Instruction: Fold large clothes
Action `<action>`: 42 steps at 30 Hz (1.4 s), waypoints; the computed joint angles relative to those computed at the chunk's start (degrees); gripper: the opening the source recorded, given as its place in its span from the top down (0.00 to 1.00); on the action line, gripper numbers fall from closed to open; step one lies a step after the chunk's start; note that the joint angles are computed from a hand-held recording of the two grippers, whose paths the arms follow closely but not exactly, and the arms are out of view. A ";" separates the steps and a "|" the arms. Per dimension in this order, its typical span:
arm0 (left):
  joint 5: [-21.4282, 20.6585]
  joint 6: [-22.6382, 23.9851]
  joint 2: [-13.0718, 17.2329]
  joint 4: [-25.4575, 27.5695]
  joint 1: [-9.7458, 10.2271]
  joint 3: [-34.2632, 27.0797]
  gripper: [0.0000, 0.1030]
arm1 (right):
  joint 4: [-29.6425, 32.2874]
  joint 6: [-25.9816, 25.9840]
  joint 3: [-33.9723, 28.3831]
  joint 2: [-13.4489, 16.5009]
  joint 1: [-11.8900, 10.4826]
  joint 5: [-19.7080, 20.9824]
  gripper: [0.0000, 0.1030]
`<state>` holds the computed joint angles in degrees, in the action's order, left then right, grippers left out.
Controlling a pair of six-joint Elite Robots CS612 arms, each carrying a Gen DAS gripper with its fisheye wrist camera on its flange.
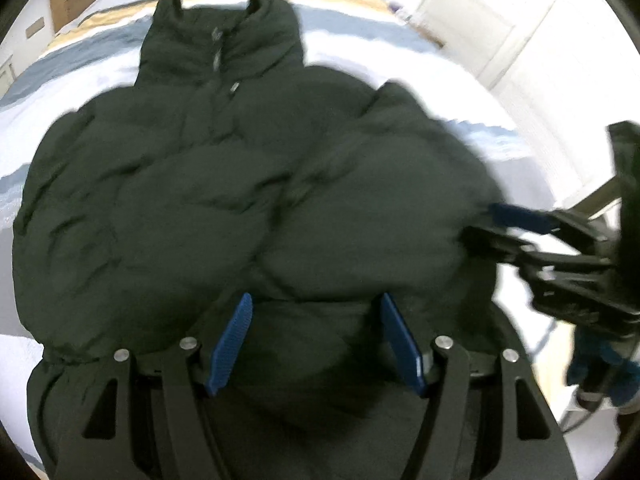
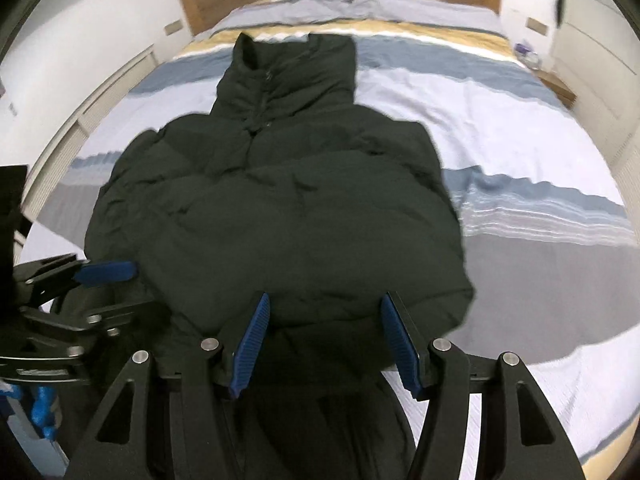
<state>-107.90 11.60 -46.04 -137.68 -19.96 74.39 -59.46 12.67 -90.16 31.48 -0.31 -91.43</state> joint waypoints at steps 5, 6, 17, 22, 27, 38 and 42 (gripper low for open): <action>0.08 -0.28 1.84 -0.10 0.59 -0.29 0.36 | 2.09 -1.44 0.68 1.13 -0.70 3.14 0.43; 0.33 -0.10 1.79 -0.45 0.51 -0.06 0.35 | 2.09 -1.61 0.77 1.45 -0.76 3.33 0.43; -2.31 -1.19 0.36 -0.94 1.05 -0.63 0.36 | 3.57 -6.04 0.39 -0.16 -0.76 3.03 0.41; -4.44 -1.18 1.46 -1.66 0.79 -3.23 0.36 | -0.31 -6.26 2.05 -1.81 -1.21 1.95 0.41; -2.61 -0.45 3.60 0.31 0.26 -5.55 0.35 | -2.93 -5.23 5.97 -2.54 -1.62 2.20 0.41; -5.85 5.27 4.40 4.79 2.65 -7.42 0.35 | 0.23 -5.75 7.39 -2.28 -2.48 1.32 0.40; -6.46 6.38 6.18 5.69 4.00 -12.50 0.35 | -1.54 -7.04 9.25 -4.22 -3.24 4.60 0.33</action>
<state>-114.35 17.98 -39.86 -131.99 -15.96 61.88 -61.00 5.63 -80.91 27.26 -3.56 -86.83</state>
